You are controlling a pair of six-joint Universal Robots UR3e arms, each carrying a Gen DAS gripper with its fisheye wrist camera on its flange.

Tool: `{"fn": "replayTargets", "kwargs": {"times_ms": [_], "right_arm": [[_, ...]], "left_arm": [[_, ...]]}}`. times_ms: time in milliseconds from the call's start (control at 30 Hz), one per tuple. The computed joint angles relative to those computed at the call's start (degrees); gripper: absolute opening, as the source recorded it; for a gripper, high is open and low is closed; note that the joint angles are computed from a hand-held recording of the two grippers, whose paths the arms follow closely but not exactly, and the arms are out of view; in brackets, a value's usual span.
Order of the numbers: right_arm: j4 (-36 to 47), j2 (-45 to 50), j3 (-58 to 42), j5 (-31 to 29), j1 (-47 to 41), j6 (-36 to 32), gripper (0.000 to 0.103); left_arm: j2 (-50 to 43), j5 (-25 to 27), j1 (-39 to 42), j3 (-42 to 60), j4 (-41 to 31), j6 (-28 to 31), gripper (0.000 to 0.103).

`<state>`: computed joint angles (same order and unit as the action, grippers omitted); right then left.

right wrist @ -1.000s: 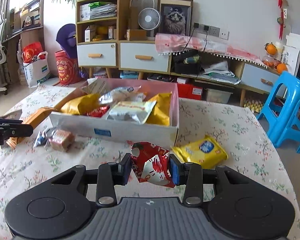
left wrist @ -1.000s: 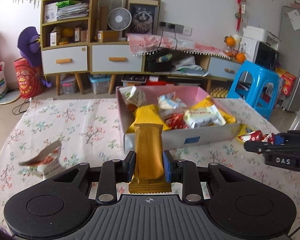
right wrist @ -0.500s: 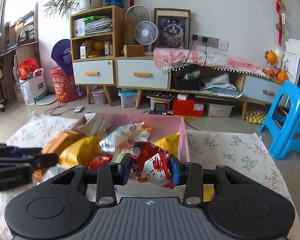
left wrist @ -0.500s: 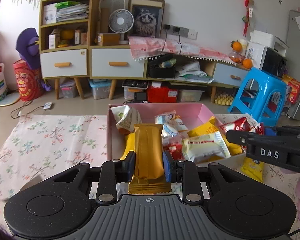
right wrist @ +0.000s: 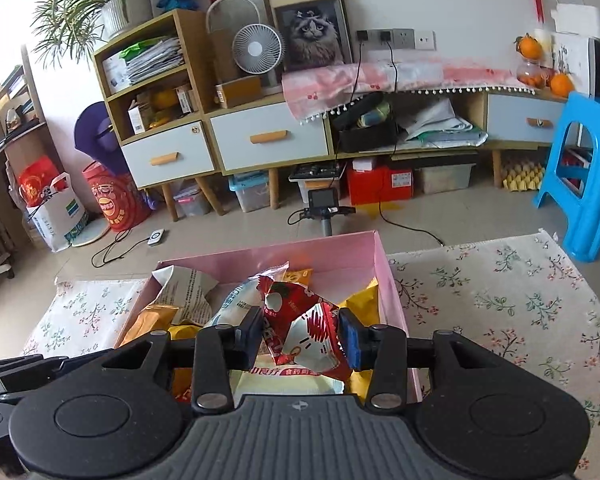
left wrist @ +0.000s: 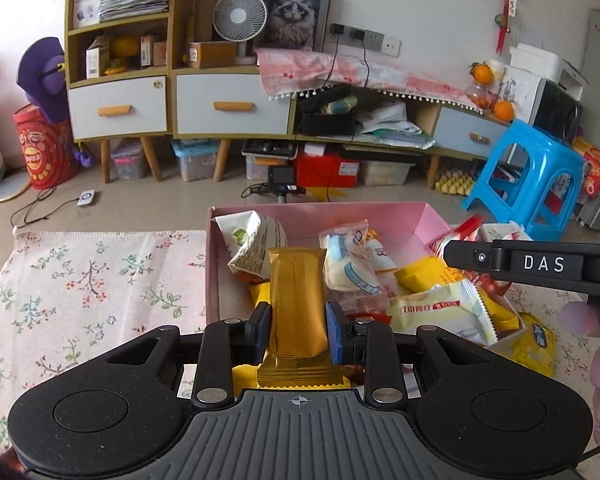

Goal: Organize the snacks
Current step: 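Carry the gold bar and red candy into the pink box and open both tools, then lift both open tools out of the box and move toward remaining snacks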

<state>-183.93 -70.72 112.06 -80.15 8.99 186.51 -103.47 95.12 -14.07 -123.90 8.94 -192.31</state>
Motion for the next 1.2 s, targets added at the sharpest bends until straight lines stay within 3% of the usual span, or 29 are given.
{"fn": "replayTargets", "kwargs": {"times_ms": [200, 333, 933, 1200], "right_arm": [[0.47, 0.81, -1.33, 0.20, -0.03, 2.81, 0.032], [0.86, 0.33, -0.97, 0.07, 0.69, 1.32, 0.043], [0.48, -5.75, 4.62, -0.88, -0.01, -2.11, 0.080], [-0.09, -9.80, 9.72, -0.66, -0.90, -4.52, 0.090]], "left_arm": [[-1.22, -1.57, 0.54, 0.28, 1.80, -0.52, 0.030], [-0.81, -1.10, 0.10, 0.10, 1.22, 0.46, 0.032], [9.12, 1.06, -0.38, -6.71, -3.48, 0.76, 0.078], [15.74, 2.08, 0.70, -12.98, -4.52, 1.69, 0.089]]}}
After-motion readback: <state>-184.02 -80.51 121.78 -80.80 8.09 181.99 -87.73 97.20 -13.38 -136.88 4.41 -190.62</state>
